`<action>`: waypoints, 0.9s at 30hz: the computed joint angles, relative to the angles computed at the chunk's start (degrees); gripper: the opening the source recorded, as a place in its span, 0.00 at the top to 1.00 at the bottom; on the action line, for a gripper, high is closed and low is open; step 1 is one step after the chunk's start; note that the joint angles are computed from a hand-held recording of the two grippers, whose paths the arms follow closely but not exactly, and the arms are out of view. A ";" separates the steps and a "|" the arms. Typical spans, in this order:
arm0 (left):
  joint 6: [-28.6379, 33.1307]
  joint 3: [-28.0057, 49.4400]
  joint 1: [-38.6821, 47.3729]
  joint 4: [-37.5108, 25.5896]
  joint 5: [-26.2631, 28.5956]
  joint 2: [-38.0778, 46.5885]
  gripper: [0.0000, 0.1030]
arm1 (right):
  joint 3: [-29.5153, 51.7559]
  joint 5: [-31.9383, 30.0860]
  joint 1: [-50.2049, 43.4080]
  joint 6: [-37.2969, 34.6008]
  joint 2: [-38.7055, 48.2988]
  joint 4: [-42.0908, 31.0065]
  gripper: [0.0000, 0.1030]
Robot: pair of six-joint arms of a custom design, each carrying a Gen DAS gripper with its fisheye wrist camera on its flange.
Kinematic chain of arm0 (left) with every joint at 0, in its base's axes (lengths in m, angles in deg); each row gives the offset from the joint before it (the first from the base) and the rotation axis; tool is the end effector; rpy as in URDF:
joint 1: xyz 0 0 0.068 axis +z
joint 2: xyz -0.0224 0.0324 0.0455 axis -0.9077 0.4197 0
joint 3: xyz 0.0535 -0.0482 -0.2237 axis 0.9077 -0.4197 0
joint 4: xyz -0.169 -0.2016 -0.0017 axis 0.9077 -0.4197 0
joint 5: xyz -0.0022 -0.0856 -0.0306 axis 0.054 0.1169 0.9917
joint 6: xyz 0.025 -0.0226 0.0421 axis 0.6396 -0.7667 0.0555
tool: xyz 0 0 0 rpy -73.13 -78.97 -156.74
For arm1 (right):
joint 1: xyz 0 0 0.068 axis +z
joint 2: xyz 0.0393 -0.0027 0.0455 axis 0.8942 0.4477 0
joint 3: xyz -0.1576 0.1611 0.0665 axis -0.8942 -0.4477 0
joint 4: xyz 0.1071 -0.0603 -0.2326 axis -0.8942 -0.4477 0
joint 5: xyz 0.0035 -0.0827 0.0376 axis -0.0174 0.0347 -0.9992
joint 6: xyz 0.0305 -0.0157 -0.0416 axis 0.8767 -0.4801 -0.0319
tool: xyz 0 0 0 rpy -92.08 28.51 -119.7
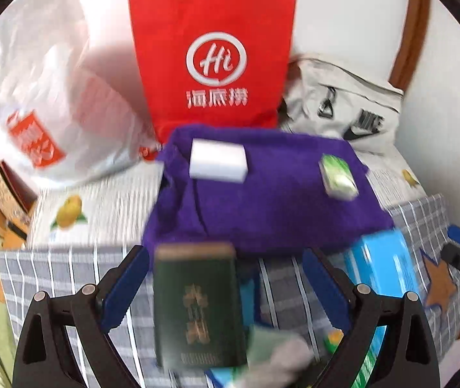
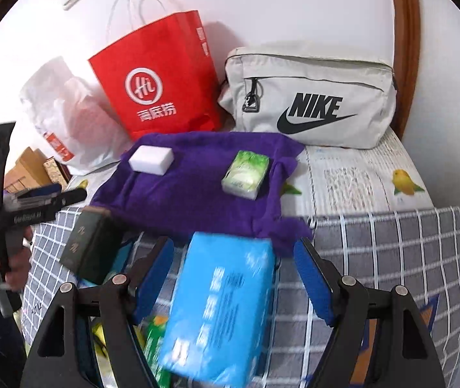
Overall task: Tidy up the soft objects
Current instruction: 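Move the left gripper back toward the yellow pouch with black straps, then grasp the black strap of the yellow pouch with the left gripper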
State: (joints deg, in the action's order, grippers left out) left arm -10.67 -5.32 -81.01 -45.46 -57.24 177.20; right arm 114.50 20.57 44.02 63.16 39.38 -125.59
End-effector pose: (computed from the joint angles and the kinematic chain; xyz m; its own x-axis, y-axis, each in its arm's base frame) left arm 0.3319 -0.0987 0.2385 -0.7476 0.3301 -0.5763 0.4278 0.9031 -0.0377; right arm 0.2039 -0.0625 0.2535 -0.7490 0.2710 -0.6046 0.1880 0.9619 0.1983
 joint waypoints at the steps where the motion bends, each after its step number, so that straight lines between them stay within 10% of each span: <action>1: -0.55 -3.39 -0.04 0.30 -0.24 -3.10 0.07 | -0.96 -0.01 0.30 0.21 -2.11 -0.92 0.26; 14: 4.63 -34.29 3.67 0.85 4.11 -31.90 0.07 | -11.68 1.51 5.40 3.48 -25.57 -12.60 0.26; 27: 7.93 -44.51 1.59 0.02 13.18 -44.00 0.25 | -20.22 0.43 2.85 1.29 -39.56 -20.56 0.26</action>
State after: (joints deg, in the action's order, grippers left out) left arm -2.74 -49.82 -79.42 -45.44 -44.06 133.20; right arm 94.28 21.00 46.87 64.45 -0.19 -146.15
